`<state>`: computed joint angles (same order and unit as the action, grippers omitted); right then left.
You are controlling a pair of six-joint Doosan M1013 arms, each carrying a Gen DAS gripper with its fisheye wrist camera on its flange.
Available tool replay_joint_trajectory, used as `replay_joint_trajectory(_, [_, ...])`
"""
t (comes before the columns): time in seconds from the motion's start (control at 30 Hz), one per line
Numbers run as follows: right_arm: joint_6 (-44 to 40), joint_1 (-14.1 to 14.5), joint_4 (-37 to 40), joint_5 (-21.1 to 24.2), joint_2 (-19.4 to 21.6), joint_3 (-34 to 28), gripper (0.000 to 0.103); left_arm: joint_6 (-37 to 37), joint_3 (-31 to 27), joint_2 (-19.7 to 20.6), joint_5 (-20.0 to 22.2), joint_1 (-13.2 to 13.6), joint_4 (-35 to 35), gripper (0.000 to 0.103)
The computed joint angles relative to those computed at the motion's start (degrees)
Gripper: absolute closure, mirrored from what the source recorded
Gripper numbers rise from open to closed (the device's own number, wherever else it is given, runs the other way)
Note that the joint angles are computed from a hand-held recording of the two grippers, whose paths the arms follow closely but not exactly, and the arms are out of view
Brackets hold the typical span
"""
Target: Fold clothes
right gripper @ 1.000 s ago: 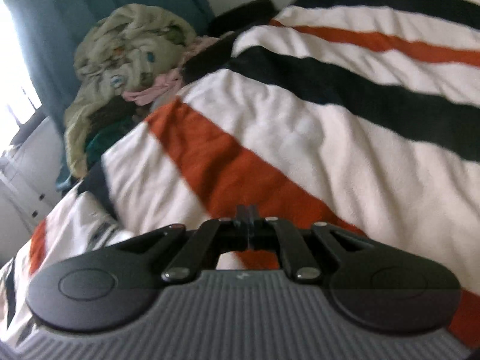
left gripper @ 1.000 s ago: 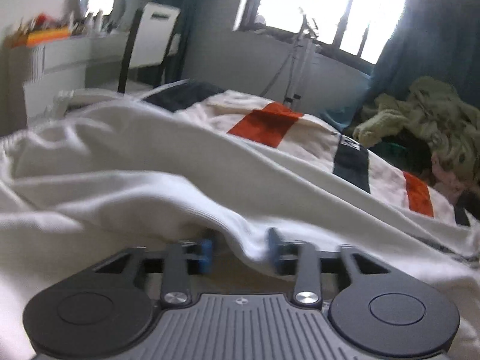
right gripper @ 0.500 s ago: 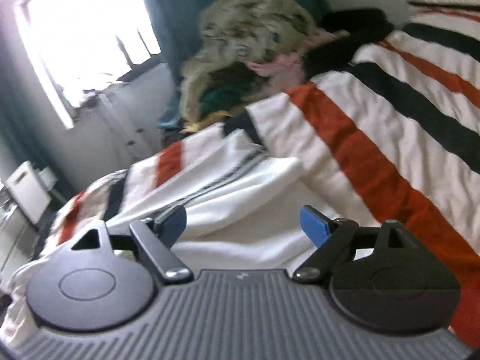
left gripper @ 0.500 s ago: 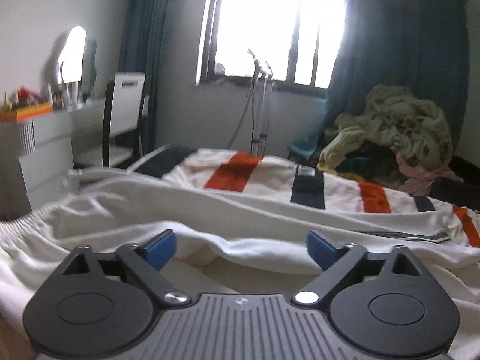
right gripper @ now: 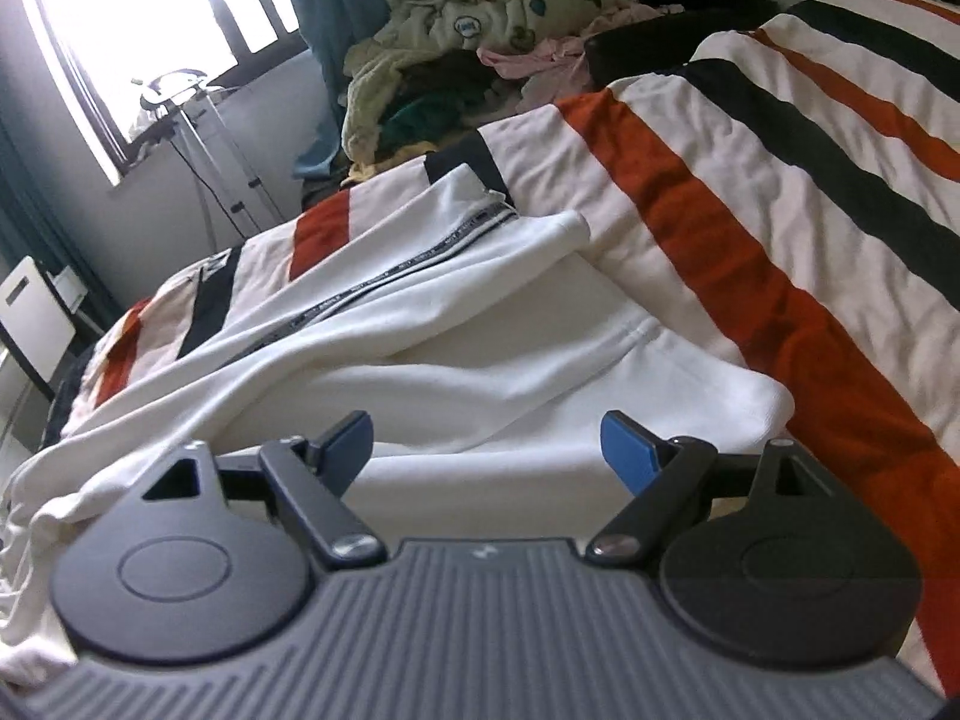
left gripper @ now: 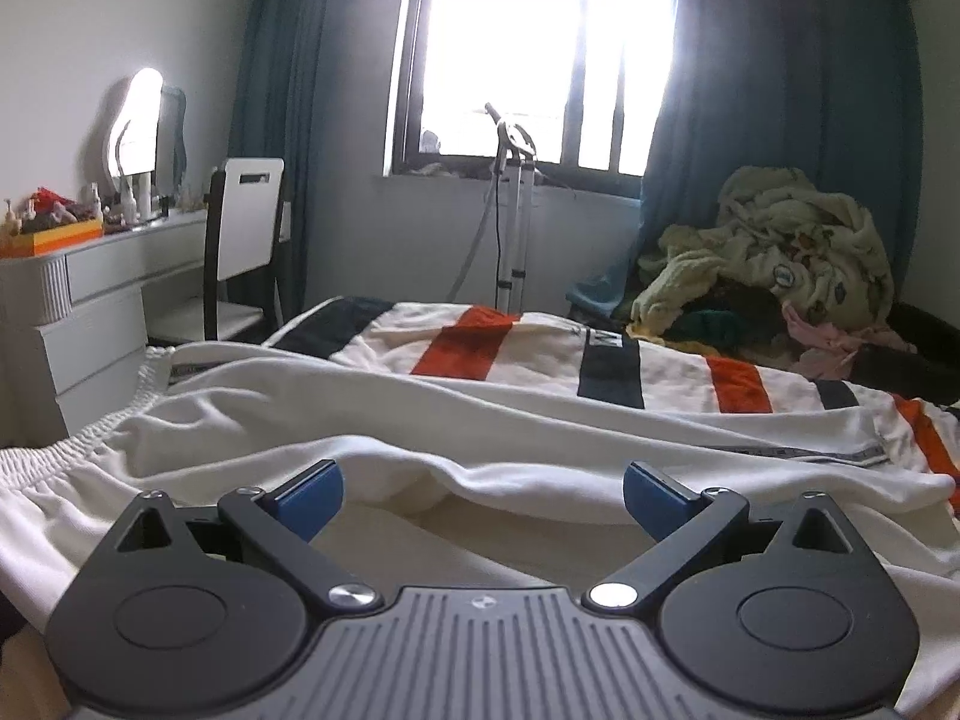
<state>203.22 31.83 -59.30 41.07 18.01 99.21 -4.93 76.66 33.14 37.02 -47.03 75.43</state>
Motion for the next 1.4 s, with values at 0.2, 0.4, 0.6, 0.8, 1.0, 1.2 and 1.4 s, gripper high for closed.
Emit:
replay_joint_trajectory(0.2, [-0.16,-0.78,3.01,0.15,0.18,-0.07,0.019,-2.89,-0.08,0.03,3.24,0.42,-0.55,0.002])
replay_joint_trajectory(0.4, [15.22,-2.80,4.13,-2.75,-1.77,3.93,0.019,-18.58,1.69,-1.71,16.97,1.71,2.63,0.002])
replay_joint_trajectory(0.6, [33.44,-2.66,2.78,1.57,-3.05,7.16,0.019,-34.65,5.80,-5.20,26.42,4.89,-4.00,0.002])
replay_joint_trajectory(0.8, [44.91,-4.94,6.54,-5.24,-3.45,10.74,0.023,-50.64,11.92,-8.52,27.82,7.09,-9.98,0.002])
replay_joint_trajectory(1.0, [48.46,-6.99,8.06,-9.22,-2.47,11.34,0.034,-55.15,16.23,-10.52,20.30,9.58,-16.01,0.005])
replay_joint_trajectory(1.2, [45.25,-8.00,8.27,-9.49,-1.41,10.07,0.089,-56.44,18.46,-10.91,9.21,11.16,-12.39,0.014])
replay_joint_trajectory(1.4, [54.10,-6.02,-5.73,-3.85,-1.69,9.85,0.097,-54.83,17.93,-9.41,2.00,12.75,-14.31,0.053])
